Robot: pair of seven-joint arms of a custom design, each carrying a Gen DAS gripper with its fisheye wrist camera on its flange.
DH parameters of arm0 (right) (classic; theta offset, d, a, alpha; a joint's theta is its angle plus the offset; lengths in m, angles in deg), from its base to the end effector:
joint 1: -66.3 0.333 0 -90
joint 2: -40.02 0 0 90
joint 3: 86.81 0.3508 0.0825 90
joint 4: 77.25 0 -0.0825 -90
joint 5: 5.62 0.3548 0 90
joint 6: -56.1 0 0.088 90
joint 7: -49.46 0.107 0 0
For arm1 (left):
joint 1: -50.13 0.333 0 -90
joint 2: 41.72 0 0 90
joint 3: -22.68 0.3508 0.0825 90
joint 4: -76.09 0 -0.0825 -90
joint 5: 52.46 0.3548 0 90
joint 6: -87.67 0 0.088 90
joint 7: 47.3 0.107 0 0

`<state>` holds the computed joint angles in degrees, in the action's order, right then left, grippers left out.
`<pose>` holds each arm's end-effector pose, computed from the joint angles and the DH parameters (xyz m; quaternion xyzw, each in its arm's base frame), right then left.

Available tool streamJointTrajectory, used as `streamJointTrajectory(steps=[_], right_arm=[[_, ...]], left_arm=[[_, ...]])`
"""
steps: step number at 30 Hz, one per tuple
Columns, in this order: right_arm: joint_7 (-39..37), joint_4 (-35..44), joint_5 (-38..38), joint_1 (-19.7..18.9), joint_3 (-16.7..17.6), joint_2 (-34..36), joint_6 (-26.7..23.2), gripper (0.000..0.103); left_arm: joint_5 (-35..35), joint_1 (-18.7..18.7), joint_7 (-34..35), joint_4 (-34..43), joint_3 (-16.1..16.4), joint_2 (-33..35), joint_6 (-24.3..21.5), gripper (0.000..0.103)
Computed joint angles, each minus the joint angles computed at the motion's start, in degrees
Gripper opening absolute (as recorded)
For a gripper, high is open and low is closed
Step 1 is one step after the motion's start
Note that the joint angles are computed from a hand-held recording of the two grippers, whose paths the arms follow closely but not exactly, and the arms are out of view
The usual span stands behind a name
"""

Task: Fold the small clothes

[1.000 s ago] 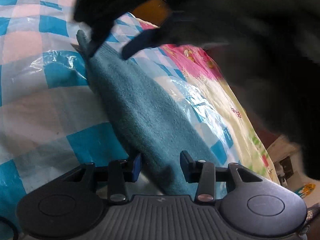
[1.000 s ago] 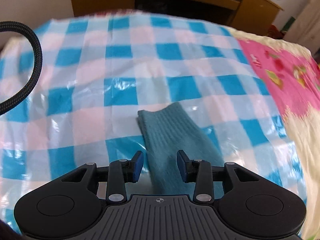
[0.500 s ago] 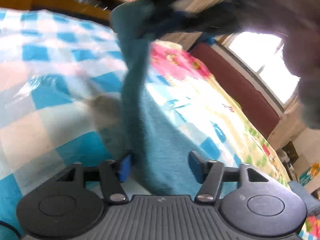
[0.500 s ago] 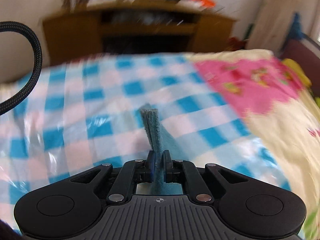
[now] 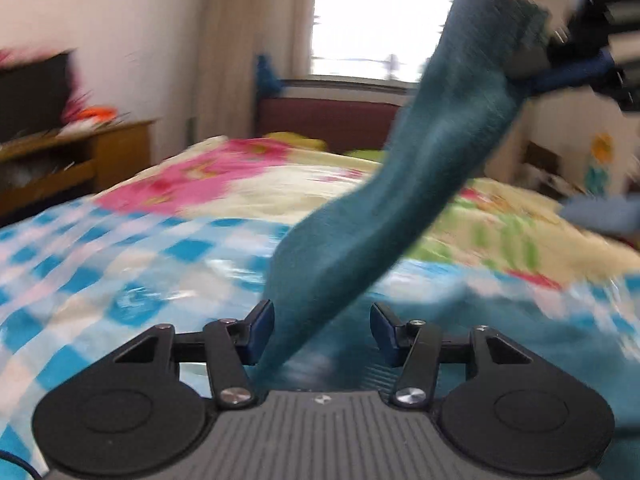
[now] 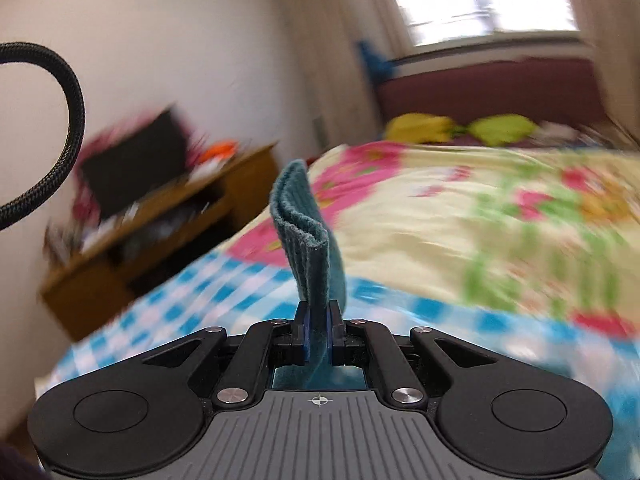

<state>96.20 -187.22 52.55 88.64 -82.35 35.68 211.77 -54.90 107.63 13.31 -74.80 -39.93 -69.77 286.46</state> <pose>0.5072 0.2238 0.6552 -0.7263 0.4482 -0.0774 0.5153 0.4315 -0.0877 0.5015 -0.6706 0.5129 -0.3531 0.4031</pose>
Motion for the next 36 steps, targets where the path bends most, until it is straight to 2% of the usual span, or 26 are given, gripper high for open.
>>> streamJointTrajectory(steps=[2, 5, 8, 10, 11, 15, 17, 19, 20, 21, 22, 23, 24, 27, 29, 31, 33, 34, 35, 36], right_arm=[[-1.3, -5.8, 5.7, -1.4, -2.2, -2.7, 0.7, 0.006], [-0.4, -13.5, 8.0, -3.5, -3.9, -2.9, 4.3, 0.006], [1.1, -17.3, 11.3, -5.4, -5.1, -0.1, 3.2, 0.006], [-1.7, -18.8, 17.8, -6.6, -5.3, 0.6, 1.3, 0.008], [-3.6, -19.3, 21.7, -7.0, -5.1, 0.6, 0.8, 0.012], [-7.8, -18.8, 30.6, -8.7, -4.4, 0.7, -0.6, 0.019], [-7.1, -18.2, 33.1, -9.7, -4.4, 1.1, -2.2, 0.033], [-7.4, -18.0, 36.4, -10.7, -4.6, 1.1, -3.1, 0.044], [-7.7, -17.7, 38.1, -10.8, -4.3, 1.5, -2.6, 0.044], [-7.2, -17.2, 37.6, -10.9, -4.0, 2.0, -1.8, 0.044], [-4.7, -16.3, 34.7, -10.8, -3.5, 2.8, -0.3, 0.032], [-1.5, -15.6, 31.1, -10.7, -3.2, 3.5, 0.3, 0.014], [0.2, -15.3, 29.1, -10.9, -3.2, 3.7, -0.6, 0.011], [-3.1, -13.5, 31.0, -11.2, -3.3, 3.2, -1.1, 0.010], [-8.1, -13.2, 35.2, -11.5, -3.6, 2.0, -1.1, 0.009], [-9.0, -13.5, 35.1, -11.7, -3.7, 1.5, -0.5, 0.009], [-5.8, -14.9, 29.0, -11.5, -3.3, 1.9, 1.8, 0.010], [-1.6, -16.1, 22.7, -11.4, -3.2, 2.3, 2.1, 0.011], [3.4, -17.2, 16.2, -11.4, -3.0, 2.8, 2.3, 0.014], [5.0, -18.0, 13.8, -11.3, -3.0, 2.9, 2.5, 0.014]], left_arm=[[2.3, 0.0, 1.8, 1.1, -2.4, 0.0, -1.1, 0.057], [6.1, 0.7, 3.0, 2.5, -5.8, 0.3, -4.5, 0.058], [9.5, -1.1, 2.5, 2.8, -6.0, 0.5, -8.6, 0.058], [11.3, -3.0, 2.0, 1.8, -4.4, -0.4, -9.0, 0.059], [11.9, -3.9, 1.4, 1.4, -3.8, -1.0, -9.2, 0.060], [14.4, -7.0, -0.5, 0.2, -0.2, -2.1, -10.6, 0.060], [14.6, -9.9, -1.6, 0.0, 2.6, -2.4, -11.2, 0.060], [15.3, -11.0, -2.3, 0.1, 4.1, -2.0, -10.8, 0.061], [15.7, -10.4, -2.5, 0.4, 3.8, -1.7, -10.4, 0.062], [16.1, -9.7, -2.4, 0.9, 3.4, -1.4, -10.3, 0.063], [16.5, -8.8, -2.3, 1.5, 2.8, -1.1, -10.4, 0.063], [16.7, -7.9, -2.4, 2.0, 2.3, -1.0, -10.1, 0.063], [16.9, -7.5, -2.3, 2.5, 2.2, -0.5, -10.2, 0.063], [16.9, -6.4, -2.2, 3.4, 2.5, -0.5, -9.1, 0.063], [16.2, -4.9, -2.4, 3.6, 1.7, -1.1, -8.1, 0.065], [15.5, -3.3, -2.5, 3.8, 0.5, -1.0, -8.2, 0.066], [15.8, -2.3, -2.1, 4.3, -0.5, 0.7, -10.4, 0.067], [16.5, -2.6, -1.7, 4.8, -0.4, 2.2, -13.0, 0.067], [17.4, -3.4, -1.7, 5.0, 0.4, 3.9, -15.3, 0.067], [18.1, -4.8, -1.7, 4.3, 2.0, 5.0, -15.7, 0.067]])
